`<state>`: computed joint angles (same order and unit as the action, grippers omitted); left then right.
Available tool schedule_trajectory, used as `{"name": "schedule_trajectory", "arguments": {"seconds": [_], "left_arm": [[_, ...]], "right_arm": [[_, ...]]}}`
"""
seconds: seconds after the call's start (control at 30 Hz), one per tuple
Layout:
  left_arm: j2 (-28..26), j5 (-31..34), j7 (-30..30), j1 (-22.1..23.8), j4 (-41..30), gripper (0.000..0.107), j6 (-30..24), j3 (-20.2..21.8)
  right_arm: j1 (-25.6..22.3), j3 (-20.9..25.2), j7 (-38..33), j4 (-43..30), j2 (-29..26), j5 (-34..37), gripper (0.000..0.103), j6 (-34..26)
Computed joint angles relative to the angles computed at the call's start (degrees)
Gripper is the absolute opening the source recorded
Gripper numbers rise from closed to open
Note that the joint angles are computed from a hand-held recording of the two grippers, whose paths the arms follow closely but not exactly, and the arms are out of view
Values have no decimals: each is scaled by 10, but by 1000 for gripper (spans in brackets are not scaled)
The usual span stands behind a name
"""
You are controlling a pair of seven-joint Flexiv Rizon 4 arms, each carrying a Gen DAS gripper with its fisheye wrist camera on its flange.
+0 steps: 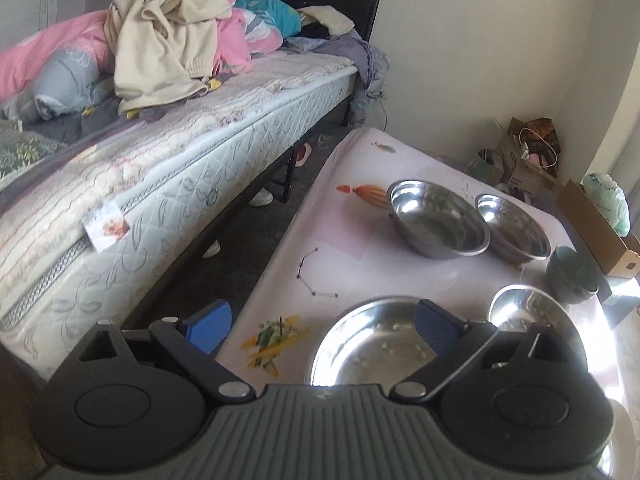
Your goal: Organize plates and bowls
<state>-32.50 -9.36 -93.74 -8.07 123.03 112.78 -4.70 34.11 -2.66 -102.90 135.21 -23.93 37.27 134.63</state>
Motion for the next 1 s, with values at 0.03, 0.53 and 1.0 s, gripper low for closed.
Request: {"name": "schedule_trajectory", "arguments": {"seconds": [0.03, 0.53, 1.0], "left_arm": [[-10, -9, 7, -12, -21, 99, -5, 10], [-205, -47, 123, -29, -400, 85, -258, 17], [-306, -33, 59, -54, -605, 40, -450, 43]], "right_arm": [[-35, 15, 24, -10, -1, -48, 102, -11], [-312, 137, 365, -326, -198, -477, 75, -309], [-336, 177, 406, -482, -314, -471, 36, -445]]}}
